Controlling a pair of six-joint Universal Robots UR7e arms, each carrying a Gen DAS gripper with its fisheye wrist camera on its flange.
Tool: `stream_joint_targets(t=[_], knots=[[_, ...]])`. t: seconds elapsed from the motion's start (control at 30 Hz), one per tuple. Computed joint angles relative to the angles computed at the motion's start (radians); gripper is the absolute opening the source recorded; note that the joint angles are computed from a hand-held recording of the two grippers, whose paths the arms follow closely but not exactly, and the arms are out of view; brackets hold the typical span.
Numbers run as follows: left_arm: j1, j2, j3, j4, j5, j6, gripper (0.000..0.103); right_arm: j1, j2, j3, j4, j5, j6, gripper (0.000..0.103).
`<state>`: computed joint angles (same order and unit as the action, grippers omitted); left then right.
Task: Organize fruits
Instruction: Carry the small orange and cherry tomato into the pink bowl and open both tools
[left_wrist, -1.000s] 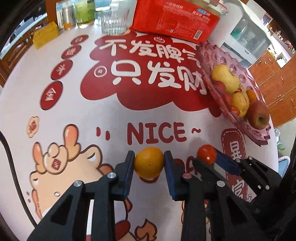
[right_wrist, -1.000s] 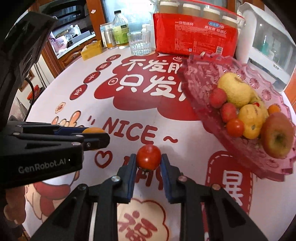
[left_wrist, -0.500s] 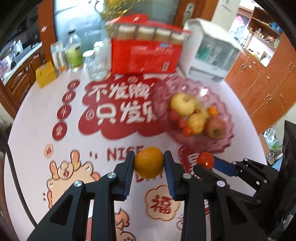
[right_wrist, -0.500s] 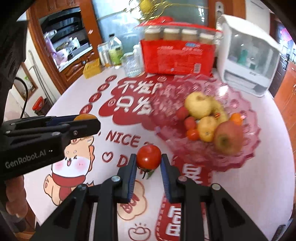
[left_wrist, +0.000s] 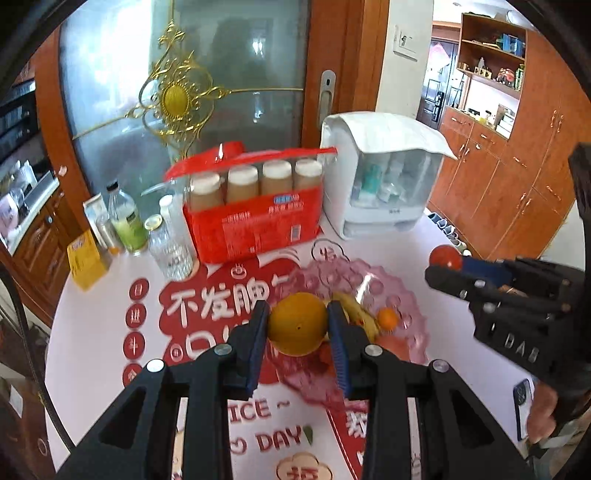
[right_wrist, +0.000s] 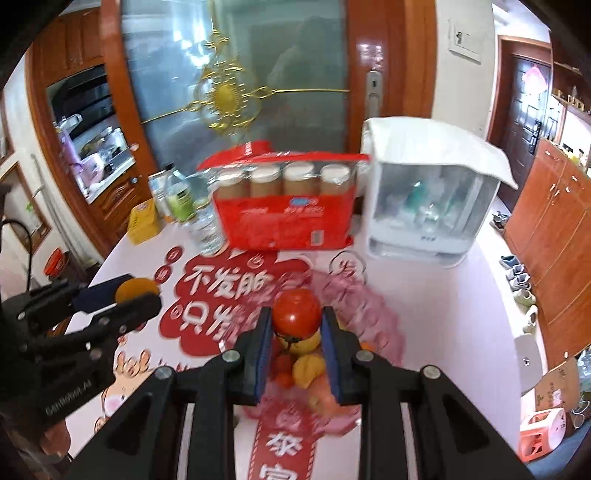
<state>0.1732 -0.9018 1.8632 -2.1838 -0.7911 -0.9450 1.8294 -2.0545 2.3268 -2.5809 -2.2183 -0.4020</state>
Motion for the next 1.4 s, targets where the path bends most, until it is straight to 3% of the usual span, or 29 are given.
stream_joint_targets(t=[0.3,0.53,0.8,1.07,1.17,1.23,1.27,1.33,1.4], knots=[[0.134,0.139,-0.077,-0.042,-0.039,0.046,0.031,-0.207,0.132,-0.056,-0.048,0.079,-0.031,0.026],[0.221,0.243,-0.101,-0.071,-0.101,0.082,0.031,-0.349,0.257,-0.040,-0.127,0.087,-0.048,0.026],[0.288,0.314,-0.111,-0.088,-0.142,0.107,0.031,-0.419,0.343,-0.040,-0.153,0.082,-0.044,0.026],[0.308,0.333,-0.111,-0.102,-0.158,0.127,0.031,-0.431,0.367,-0.039,-0.158,0.067,-0.039,0.027],[0.306,0.332,-0.105,-0.133,-0.175,0.148,0.050,-0.439,0.363,-0.042,-0.129,0.079,-0.020,0.034],[0.300,0.329,-0.096,-0.165,-0.185,0.159,0.074,-0.440,0.354,-0.035,-0.132,0.083,-0.022,0.039],[0.293,0.329,-0.094,-0.170,-0.179,0.157,0.076,-0.438,0.350,-0.032,-0.135,0.082,-0.023,0.041],[0.280,0.332,-0.103,-0.144,-0.165,0.145,0.092,-0.435,0.338,-0.027,-0.137,0.087,-0.026,0.042],[0.266,0.333,-0.107,-0.114,-0.144,0.128,0.095,-0.431,0.327,-0.024,-0.130,0.093,-0.026,0.042]])
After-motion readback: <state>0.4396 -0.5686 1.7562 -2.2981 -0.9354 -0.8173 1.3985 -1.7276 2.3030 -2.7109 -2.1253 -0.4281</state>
